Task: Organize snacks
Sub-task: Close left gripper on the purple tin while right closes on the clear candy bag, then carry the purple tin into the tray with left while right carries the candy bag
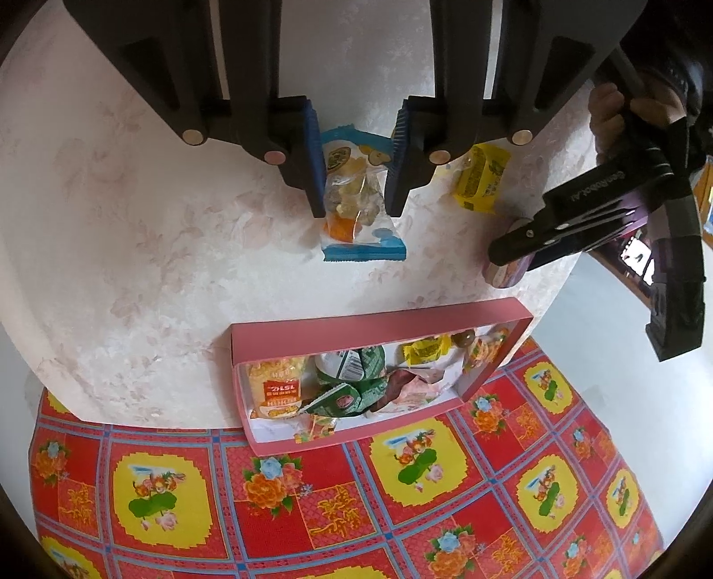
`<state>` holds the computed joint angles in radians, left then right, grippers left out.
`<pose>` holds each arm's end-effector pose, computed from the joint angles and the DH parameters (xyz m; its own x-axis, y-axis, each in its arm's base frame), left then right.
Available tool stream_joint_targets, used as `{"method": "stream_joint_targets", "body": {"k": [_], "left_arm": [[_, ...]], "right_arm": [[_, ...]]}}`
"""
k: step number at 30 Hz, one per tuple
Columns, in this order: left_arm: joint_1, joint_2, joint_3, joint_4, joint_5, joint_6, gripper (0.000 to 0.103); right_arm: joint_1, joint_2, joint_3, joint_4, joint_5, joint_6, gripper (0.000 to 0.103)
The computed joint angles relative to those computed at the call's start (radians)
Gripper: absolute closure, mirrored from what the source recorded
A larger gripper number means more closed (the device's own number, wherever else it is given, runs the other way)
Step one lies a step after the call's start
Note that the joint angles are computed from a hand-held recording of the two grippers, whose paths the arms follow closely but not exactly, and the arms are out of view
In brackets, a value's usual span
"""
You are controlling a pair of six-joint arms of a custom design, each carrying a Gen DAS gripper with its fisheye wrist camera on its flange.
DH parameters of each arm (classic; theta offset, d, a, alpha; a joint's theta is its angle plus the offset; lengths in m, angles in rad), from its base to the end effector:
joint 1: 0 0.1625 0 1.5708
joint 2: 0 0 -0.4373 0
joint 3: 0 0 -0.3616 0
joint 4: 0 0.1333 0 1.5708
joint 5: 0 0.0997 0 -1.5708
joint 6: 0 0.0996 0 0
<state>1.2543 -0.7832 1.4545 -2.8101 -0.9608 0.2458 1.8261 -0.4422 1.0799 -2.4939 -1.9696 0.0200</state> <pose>-0.0435 -0.7444 0.2309 -0.7847 0.1583 -0.5993 0.4674 0.7862 -0.4043 0.2954 -0.7572 0.0744 -0.9239 -0.1083 0.3669 -0.2239 0.9308 -0.2889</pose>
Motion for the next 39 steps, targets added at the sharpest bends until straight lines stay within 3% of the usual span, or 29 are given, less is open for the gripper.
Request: {"method": "stream_joint_targets", "body": {"k": [24,39], "left_arm": [[-0.010,0.031,-0.110,0.003,0.010,0.025,0.050],[-0.004,0.095,-0.241,0.063,0.022,0.030,0.049]], "right_arm": [[0.004,0.042,-0.138,0.020,0.014,-0.060,0.079],[0.000,0.137,-0.348,0.106,0.016,-0.089,0.079]]}}
